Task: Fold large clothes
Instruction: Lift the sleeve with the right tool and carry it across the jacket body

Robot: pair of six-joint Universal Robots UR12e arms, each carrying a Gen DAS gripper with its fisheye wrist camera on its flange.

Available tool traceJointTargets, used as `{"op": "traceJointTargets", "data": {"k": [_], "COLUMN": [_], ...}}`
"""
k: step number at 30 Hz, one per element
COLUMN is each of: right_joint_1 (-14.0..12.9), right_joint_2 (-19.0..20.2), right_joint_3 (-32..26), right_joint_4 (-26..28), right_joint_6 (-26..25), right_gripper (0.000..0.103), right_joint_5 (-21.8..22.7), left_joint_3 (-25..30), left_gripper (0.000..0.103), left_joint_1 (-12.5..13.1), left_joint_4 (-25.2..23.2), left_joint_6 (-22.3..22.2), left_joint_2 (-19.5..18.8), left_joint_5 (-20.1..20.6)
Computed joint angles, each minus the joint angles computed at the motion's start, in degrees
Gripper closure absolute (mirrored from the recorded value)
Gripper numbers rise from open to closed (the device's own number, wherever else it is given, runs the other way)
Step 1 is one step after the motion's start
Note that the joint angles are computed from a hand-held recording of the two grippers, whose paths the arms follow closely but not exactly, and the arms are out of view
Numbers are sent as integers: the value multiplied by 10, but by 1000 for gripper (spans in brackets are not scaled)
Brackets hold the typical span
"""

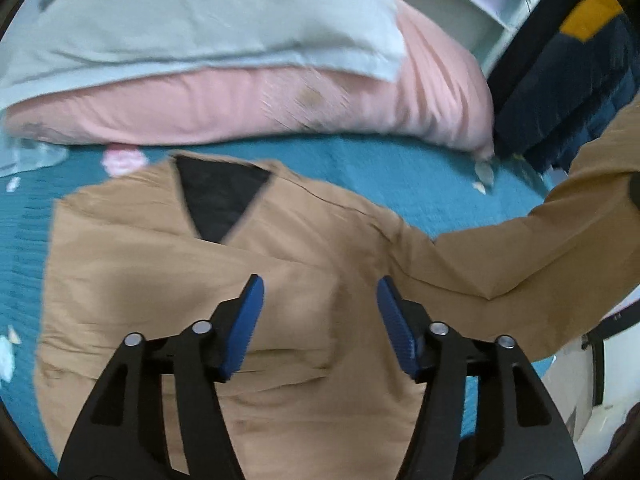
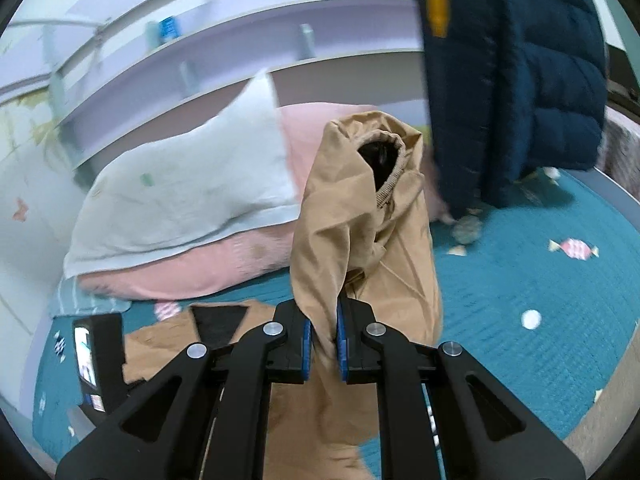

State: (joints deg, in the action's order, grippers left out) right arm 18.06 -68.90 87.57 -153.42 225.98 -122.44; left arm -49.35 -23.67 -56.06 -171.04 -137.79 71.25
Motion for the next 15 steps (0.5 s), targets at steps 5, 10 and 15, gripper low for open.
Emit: {"op": "traceJointTargets", "data": {"k": [5, 10, 15], "right_joint_1": [15, 32, 45], "right_joint_2": [40, 93, 153], "right_joint_3": [-57, -128, -206], "right_joint_4": [4, 36, 97], "right_joint_6": [-33, -59, -77], "right_gripper": [94, 94, 94], "right_joint_5": [31, 67, 101], "left_joint_3": [-15, -26, -45], "left_gripper": [41, 41, 41], "left_joint_1": [31, 62, 88], "left_joint_4": [16, 18, 20], "left_joint_6": [-14, -36, -53], "left_joint_2": [20, 29, 37], "left_joint_5": [8, 26, 48]}}
